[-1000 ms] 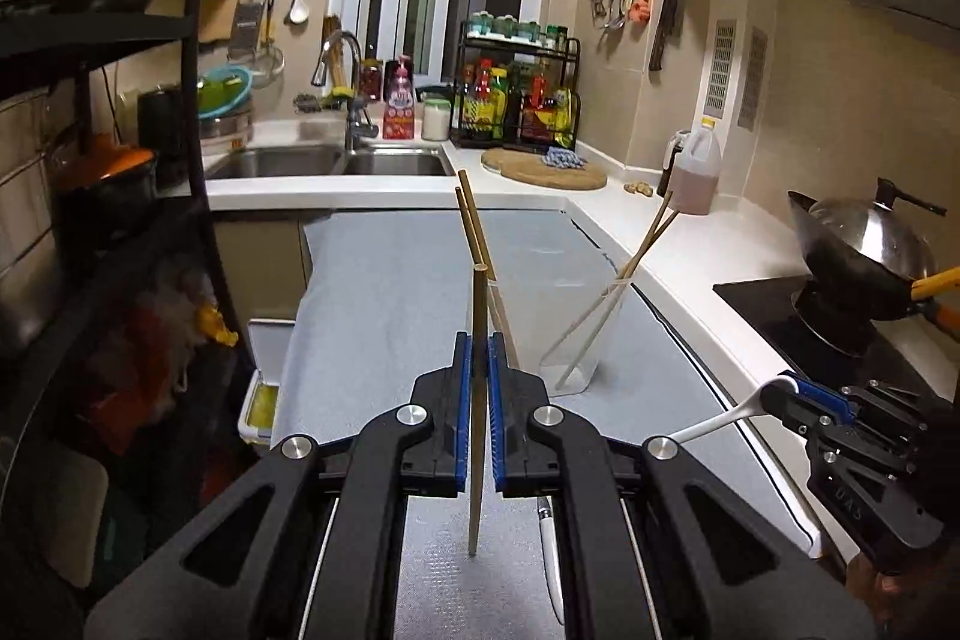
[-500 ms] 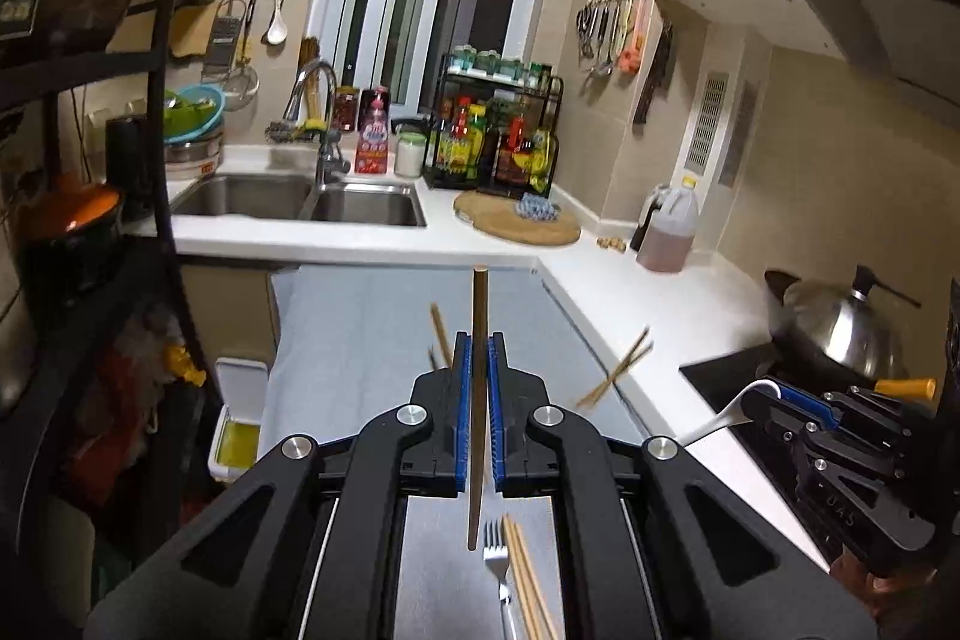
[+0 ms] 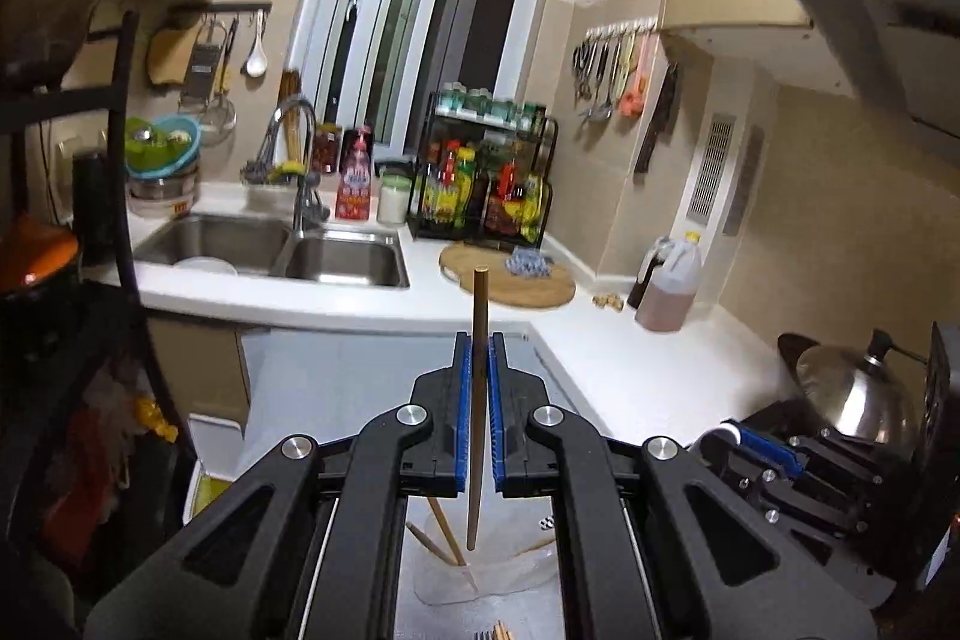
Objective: Organize utensils
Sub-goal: 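Lower the spoon into the clear container and open the right tool while the left tool releases its chopstick, then move both open tools back down to the remaining utensils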
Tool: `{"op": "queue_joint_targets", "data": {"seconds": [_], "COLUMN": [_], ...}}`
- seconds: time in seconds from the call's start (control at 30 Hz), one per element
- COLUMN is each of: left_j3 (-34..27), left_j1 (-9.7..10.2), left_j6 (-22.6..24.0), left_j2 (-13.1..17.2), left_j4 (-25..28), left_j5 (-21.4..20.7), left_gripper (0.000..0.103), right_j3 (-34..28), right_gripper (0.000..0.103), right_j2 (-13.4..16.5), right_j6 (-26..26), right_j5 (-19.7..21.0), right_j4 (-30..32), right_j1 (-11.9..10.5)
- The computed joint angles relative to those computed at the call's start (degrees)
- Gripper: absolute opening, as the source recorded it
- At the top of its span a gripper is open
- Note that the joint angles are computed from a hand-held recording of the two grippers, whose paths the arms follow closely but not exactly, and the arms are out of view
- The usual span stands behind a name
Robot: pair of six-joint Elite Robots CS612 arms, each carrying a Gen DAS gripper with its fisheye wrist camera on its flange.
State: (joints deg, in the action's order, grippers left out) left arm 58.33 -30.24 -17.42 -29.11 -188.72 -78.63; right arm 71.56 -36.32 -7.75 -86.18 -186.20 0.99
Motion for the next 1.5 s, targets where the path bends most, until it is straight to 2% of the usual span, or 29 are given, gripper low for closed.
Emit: {"op": "queue_joint_targets", "data": {"seconds": [0.13, 0.5, 0.57, 0.6, 0.63, 0.7, 0.73, 0.77, 1.03, 1.2, 1.4, 1.5], "left_j3": [-2.0, -2.35, -1.88, -1.39, -0.83, 0.99, 2.24, 3.41, 14.05, 20.13, 25.97, 27.89], "left_j1": [0.41, 0.51, 0.5, 0.53, 0.55, 0.47, 0.38, 0.27, -1.28, -2.57, -4.67, -5.17], "left_j6": [-0.77, -0.52, -0.46, -0.69, -0.89, -1.15, -1.27, -1.29, -0.97, -1.44, -0.1, -1.15], "left_j2": [1.86, 3.15, 2.85, 2.56, 2.22, 1.18, 0.49, -0.17, -5.02, -6.33, -5.89, -5.51], "left_j4": [4.61, 9.06, 9.61, 9.35, 8.96, 7.24, 5.93, 4.83, -4.39, -8.14, -11.67, -12.23], "left_j5": [-1.39, -1.49, -1.15, -1.15, -1.12, -0.42, 0.03, 0.34, 4.2, 6.7, 9.5, 9.23], "left_gripper": [0.005, 0.005, 0.006, 0.007, 0.008, 0.02, 0.031, 0.035, 0.035, 0.035, 0.035, 0.031], "right_j3": [-2.48, -4.96, -5.05, -4.93, -4.63, -3.63, -3.2, -2.39, 7.16, 14.27, 20.28, 22.36], "right_gripper": [0.011, 0.011, 0.015, 0.025, 0.029, 0.03, 0.033, 0.035, 0.037, 0.037, 0.037, 0.029], "right_j2": [2.09, 4.78, 4.82, 4.78, 4.67, 4.14, 3.87, 3.37, -0.89, -2.75, -2.47, -1.56], "right_j6": [0.69, 0.5, -0.19, -0.41, -0.44, 0.0, 0.26, 0.82, 2.01, 4.86, 7.17, 8.63], "right_j5": [0.68, 2.36, 3.02, 2.77, 2.49, 1.99, 2.03, 1.87, 2.3, 3.19, 2.59, 2.26], "right_j4": [2.88, 6.32, 7.23, 7.08, 6.31, 4.72, 4.37, 3.52, -9.28, -16.17, -20.91, -22.48], "right_j1": [-0.26, -0.31, -0.34, -0.28, -0.3, -0.37, -0.43, -0.5, -0.97, -1.41, -1.47, -1.4]}}
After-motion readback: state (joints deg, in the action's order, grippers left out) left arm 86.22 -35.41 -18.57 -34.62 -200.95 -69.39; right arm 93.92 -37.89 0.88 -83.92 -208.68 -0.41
